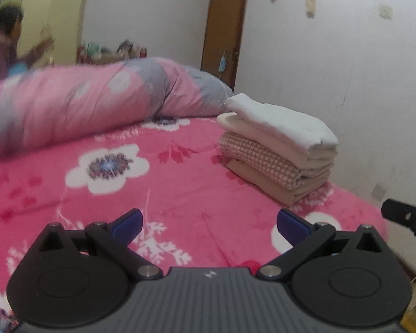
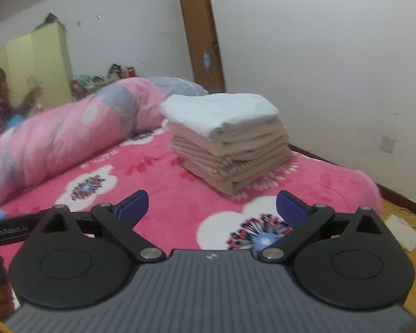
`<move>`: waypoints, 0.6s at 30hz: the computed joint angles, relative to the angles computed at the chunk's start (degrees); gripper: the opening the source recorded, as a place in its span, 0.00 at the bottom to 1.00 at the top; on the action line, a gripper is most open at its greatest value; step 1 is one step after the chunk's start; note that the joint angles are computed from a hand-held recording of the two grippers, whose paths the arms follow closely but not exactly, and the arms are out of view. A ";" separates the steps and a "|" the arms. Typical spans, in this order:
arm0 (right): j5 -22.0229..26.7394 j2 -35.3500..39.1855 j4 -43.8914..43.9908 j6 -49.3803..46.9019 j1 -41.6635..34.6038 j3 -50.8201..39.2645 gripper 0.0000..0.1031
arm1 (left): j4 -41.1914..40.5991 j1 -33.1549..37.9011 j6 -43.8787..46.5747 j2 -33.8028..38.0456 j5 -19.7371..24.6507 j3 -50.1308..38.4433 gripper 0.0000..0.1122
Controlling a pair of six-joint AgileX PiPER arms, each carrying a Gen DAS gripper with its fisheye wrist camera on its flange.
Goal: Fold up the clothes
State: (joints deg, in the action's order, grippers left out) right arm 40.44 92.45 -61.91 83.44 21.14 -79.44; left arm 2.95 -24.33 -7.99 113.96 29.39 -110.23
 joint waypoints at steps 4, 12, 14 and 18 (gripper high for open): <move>6.52 -0.56 -2.88 2.85 3.33 1.40 0.99 | 1.79 -1.85 0.22 -3.31 -6.02 5.93 0.92; 10.98 -1.12 -2.59 4.11 4.71 2.66 0.99 | 10.91 -5.23 -4.46 -2.56 -2.40 4.75 0.92; 11.24 -1.16 -2.63 4.38 4.91 2.68 0.99 | 8.25 -5.11 -2.21 -2.40 -1.74 4.31 0.92; 11.77 -0.58 -1.74 3.21 4.93 1.62 0.99 | 4.82 -4.61 -0.42 -2.30 -1.62 4.20 0.92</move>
